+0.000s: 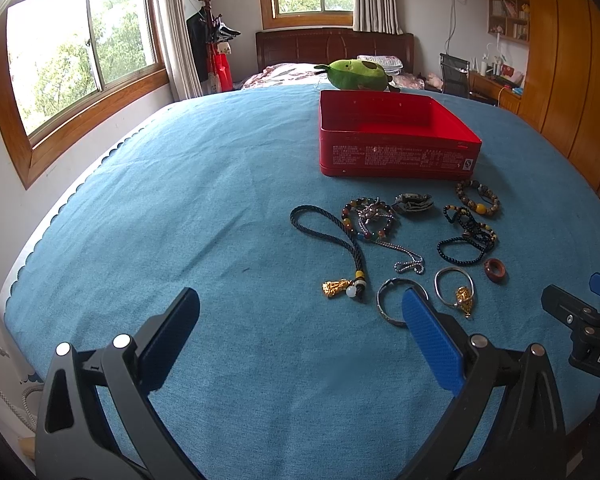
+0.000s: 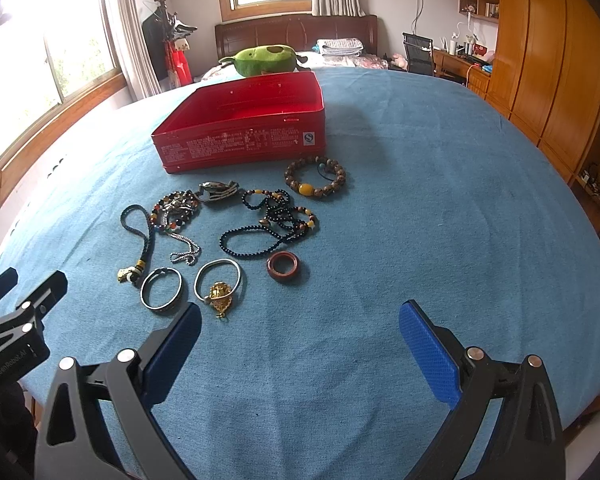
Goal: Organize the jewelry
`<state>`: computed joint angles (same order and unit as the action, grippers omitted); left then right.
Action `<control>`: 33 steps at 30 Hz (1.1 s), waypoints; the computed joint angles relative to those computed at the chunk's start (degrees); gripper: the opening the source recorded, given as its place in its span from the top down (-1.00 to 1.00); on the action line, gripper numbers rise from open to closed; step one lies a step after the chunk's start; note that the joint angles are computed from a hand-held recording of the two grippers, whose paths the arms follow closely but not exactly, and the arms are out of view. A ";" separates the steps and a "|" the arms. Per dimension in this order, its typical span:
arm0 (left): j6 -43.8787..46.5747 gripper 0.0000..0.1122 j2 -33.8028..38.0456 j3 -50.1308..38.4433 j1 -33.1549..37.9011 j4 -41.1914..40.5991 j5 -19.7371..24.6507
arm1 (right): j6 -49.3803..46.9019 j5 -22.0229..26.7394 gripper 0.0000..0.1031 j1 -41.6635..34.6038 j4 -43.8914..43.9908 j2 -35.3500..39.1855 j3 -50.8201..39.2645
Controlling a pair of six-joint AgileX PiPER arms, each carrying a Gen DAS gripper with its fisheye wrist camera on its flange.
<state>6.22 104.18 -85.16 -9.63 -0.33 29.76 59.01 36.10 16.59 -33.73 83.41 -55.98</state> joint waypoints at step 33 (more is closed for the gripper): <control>6.14 -0.78 9.70 -15.11 4.63 -9.44 10.77 | -19.66 -9.25 -0.92 -10.96 14.85 1.93 -1.93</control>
<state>12.36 113.88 -100.27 -5.00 -9.78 40.53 39.34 26.85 5.63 -18.87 85.35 -57.91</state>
